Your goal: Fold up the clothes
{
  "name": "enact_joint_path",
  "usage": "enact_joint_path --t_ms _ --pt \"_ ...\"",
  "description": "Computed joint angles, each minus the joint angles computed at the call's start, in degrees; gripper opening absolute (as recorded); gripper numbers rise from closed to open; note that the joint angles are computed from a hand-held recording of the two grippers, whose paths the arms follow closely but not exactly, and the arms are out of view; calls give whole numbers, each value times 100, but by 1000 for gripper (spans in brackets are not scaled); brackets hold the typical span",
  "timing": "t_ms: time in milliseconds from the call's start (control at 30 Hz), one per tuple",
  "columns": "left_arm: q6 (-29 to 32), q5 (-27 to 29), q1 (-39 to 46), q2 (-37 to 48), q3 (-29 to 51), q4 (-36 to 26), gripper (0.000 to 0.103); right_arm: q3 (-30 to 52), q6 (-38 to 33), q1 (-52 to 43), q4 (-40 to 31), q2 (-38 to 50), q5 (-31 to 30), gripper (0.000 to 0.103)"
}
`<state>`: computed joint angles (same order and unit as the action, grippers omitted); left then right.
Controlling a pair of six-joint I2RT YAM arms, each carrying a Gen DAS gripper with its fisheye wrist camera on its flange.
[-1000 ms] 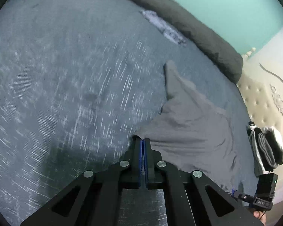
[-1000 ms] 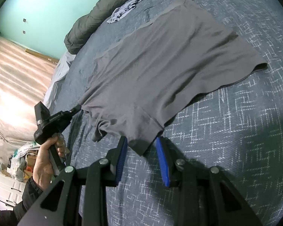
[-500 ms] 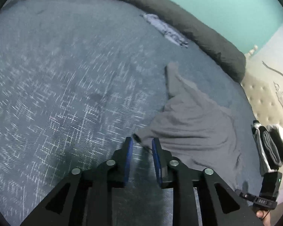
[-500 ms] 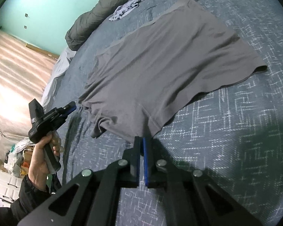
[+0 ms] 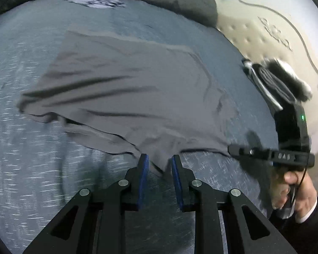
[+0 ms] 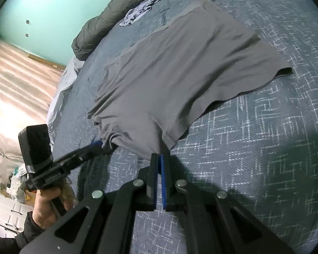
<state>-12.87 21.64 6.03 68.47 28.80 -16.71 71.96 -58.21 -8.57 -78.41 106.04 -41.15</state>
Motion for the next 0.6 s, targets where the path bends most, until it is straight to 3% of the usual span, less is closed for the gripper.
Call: enact_joint_path --t_ms 200,333,600 --pt "-12 -415 -368 -71 -184 -5 23 9 -3 34 -45 -15 -46 2" --pt "81 -483 -368 -2 -230 61 4 57 -59 3 -133 4 -73 2" --pt "451 -75 267 -1126 -164 -904 3 340 -385 -208 -549 36 -150 2"
